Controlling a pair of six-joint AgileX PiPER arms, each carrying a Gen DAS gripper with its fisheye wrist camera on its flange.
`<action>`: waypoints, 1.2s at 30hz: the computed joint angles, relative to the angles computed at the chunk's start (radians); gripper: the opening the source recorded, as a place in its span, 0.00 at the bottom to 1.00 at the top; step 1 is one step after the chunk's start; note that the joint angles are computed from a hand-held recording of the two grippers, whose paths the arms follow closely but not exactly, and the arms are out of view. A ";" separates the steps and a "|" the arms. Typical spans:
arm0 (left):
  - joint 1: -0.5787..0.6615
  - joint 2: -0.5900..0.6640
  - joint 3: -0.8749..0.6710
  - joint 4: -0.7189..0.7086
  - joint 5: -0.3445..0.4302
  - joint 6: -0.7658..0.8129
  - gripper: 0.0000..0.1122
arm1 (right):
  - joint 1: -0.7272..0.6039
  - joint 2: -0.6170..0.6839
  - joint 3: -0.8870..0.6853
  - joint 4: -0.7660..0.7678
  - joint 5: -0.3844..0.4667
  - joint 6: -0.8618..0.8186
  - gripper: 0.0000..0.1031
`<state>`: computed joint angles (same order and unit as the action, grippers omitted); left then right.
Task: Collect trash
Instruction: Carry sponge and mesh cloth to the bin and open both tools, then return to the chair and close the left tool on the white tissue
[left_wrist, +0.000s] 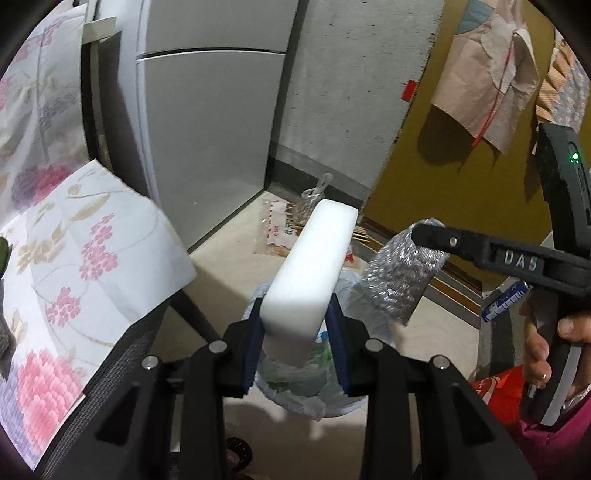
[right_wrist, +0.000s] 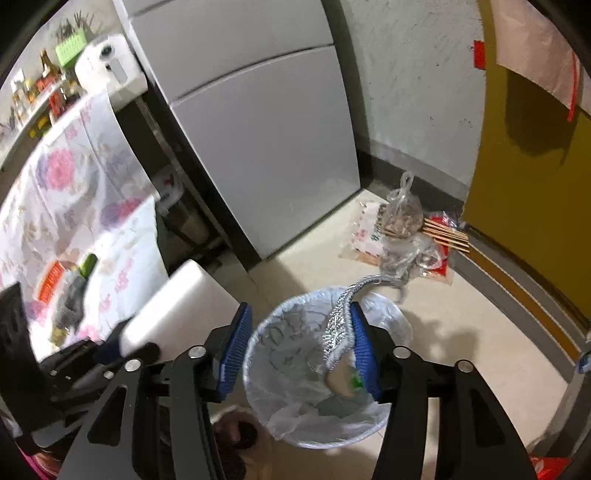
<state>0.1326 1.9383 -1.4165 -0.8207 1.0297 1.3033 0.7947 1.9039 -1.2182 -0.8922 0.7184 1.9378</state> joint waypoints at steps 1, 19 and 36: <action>0.001 0.002 -0.002 0.004 -0.004 -0.005 0.28 | -0.006 0.024 -0.037 0.063 0.027 -0.072 0.64; -0.018 0.014 -0.030 0.016 0.048 -0.012 0.56 | 0.124 -0.039 -0.082 -0.042 0.279 0.011 0.67; 0.357 0.029 -0.173 0.012 0.070 0.042 0.57 | 0.163 0.198 -0.520 -0.092 0.161 -0.217 0.67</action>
